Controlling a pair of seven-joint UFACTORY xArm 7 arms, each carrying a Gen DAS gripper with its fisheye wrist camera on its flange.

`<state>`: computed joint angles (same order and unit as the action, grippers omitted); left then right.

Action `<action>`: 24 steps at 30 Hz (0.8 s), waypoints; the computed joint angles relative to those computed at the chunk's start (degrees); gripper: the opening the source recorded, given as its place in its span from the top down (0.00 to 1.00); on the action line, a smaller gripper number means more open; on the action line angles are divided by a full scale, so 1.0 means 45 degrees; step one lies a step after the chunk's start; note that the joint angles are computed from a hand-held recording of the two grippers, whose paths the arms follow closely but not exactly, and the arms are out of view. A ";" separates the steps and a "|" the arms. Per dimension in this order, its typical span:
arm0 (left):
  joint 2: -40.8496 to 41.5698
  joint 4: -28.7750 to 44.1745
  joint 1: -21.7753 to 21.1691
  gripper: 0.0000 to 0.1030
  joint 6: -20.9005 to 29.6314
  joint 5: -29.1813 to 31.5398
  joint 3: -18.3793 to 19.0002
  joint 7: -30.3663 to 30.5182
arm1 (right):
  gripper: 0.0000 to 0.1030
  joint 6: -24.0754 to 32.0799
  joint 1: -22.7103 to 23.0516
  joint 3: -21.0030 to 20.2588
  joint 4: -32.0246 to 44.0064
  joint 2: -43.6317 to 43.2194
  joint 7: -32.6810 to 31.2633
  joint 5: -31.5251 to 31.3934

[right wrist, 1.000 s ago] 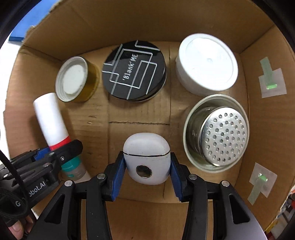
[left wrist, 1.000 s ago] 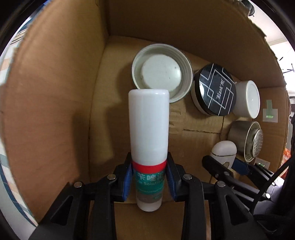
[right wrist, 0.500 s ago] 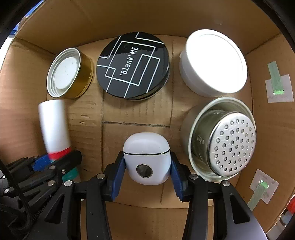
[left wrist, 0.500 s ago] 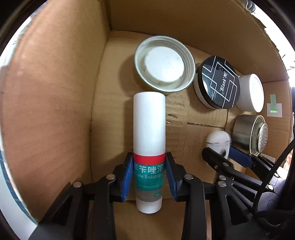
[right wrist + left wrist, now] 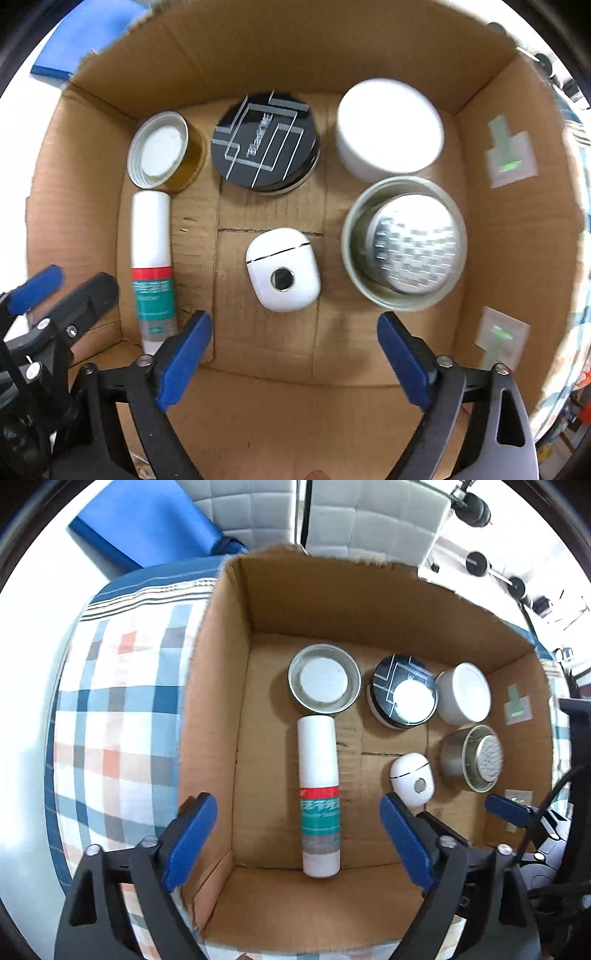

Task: Organize rigid objects
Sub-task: 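Withdraw both tools from the box toward the red card box and walnut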

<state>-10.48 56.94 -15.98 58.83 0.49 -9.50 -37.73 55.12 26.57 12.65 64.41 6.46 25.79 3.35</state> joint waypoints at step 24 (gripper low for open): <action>-0.3200 0.1295 -0.0425 0.00 0.1934 0.1131 -0.1588 -0.1936 | 0.00 0.1816 -0.0375 0.0223 -0.1332 -0.5847 0.0404 -0.0043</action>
